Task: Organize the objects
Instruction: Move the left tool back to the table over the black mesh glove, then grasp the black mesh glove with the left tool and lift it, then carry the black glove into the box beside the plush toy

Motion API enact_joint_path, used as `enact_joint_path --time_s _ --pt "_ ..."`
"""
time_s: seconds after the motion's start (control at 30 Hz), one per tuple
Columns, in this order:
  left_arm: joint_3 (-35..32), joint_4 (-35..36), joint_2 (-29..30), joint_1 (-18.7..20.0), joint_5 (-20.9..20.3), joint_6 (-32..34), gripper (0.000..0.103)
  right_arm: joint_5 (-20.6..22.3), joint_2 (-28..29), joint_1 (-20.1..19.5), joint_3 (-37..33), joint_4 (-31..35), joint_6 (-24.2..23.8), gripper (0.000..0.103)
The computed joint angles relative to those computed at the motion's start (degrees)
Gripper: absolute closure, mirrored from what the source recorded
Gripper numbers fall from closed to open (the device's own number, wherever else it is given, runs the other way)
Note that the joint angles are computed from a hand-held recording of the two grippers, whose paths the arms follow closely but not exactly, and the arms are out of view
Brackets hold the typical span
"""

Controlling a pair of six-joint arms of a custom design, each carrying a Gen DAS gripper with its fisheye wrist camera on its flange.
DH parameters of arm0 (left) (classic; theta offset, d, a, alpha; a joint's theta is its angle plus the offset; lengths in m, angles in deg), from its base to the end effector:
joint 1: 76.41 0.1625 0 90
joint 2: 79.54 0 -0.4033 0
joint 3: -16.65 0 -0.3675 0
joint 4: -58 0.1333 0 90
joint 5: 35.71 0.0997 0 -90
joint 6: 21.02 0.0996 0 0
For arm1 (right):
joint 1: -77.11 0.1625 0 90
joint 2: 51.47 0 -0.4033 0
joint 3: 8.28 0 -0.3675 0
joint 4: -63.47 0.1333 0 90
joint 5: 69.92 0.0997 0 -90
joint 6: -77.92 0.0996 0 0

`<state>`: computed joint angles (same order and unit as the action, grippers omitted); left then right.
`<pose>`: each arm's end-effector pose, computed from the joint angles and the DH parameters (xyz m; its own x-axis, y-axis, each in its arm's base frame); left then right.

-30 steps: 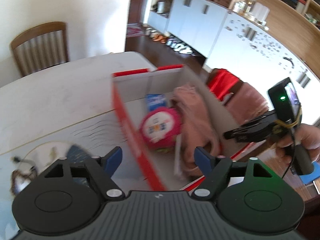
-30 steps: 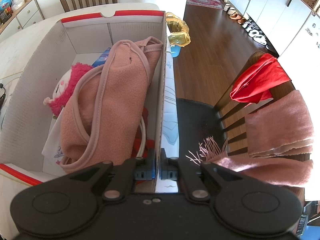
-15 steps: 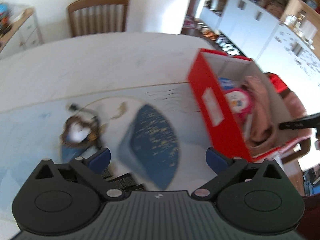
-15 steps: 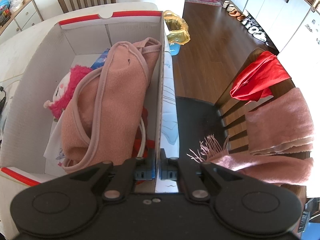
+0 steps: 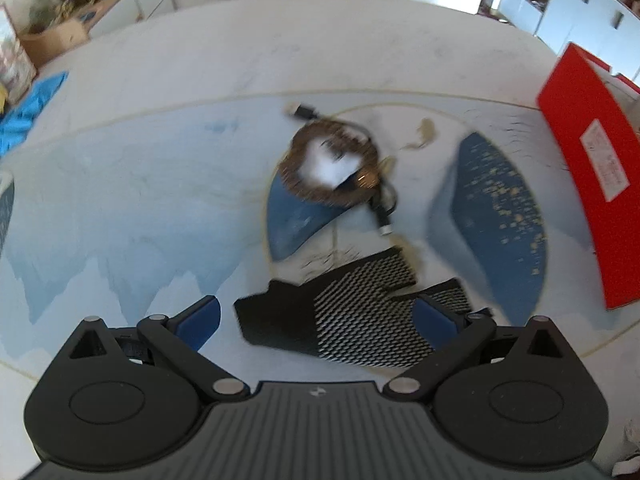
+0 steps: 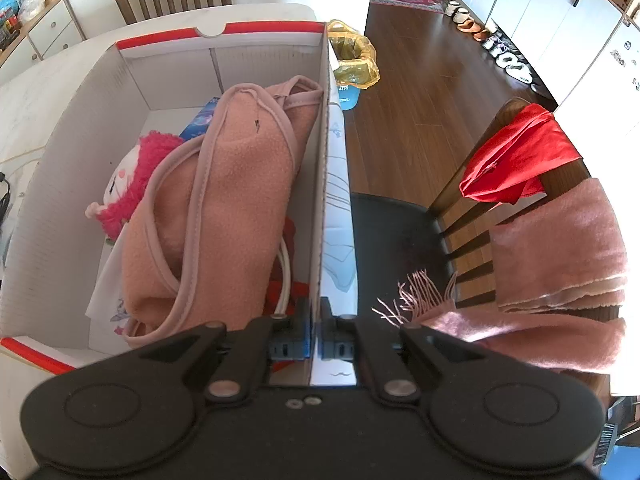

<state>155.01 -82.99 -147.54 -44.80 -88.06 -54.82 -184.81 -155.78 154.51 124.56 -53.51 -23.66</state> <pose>-0.1899 -0.3449 0.0829 -0.6484 0.3735 -0.6634 0.5328 0.8451 -0.0450 0.0193 -0.3326 0.2847 -0.0354 -0.9932 -0.1110 -0.9135 -0.0129 0.4067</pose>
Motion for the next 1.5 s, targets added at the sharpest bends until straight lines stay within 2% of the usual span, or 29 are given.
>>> enact_joint_path --time_s 0.17,0.53,0.73,0.8,0.83,0.9,0.93,1.0,1.27,1.5 --pt "0.40 -1.63 -0.14 2.86 -1.74 -1.35 0.000 -0.04 0.07 0.06 -0.03 -0.02 -0.27 0.100" --pt "0.99 -3.11 2.67 1.77 -0.04 -0.19 0.002 -0.08 0.14 0.07 -0.11 0.22 -0.70 0.100" --pt "1.44 -4.77 3.62 0.58 0.43 0.48 0.028 -0.08 0.19 0.02 -0.15 0.32 -0.99 0.100" --pt "1.52 -5.42 3.76 0.16 0.30 1.06 0.044 -0.13 0.25 0.05 -0.22 0.41 -0.99 0.100" --pt "1.38 -5.02 3.83 -0.24 0.55 0.80 0.048 -0.15 0.23 0.04 -0.20 0.45 -0.99 0.100" --pt "1.22 -4.51 3.95 -1.10 1.12 1.01 0.069 -0.13 0.18 -0.02 -0.23 0.52 -1.27 0.100" --pt "1.10 -4.24 4.03 -1.47 1.39 1.18 0.073 -0.09 0.16 -0.04 -0.25 0.56 -1.31 0.100" --pt "0.75 -3.98 4.19 -2.01 1.59 1.75 0.090 -0.13 0.14 -0.07 -0.21 0.64 -1.28 0.100" --pt "-1.61 -3.64 2.74 -3.57 -2.66 5.64 0.093 -0.05 -0.14 -0.18 -0.07 0.76 -2.04 0.100" --pt "-4.40 -4.99 2.14 -6.42 -5.33 10.36 0.094 -0.07 -0.09 -0.23 -0.22 1.13 -2.04 0.100"
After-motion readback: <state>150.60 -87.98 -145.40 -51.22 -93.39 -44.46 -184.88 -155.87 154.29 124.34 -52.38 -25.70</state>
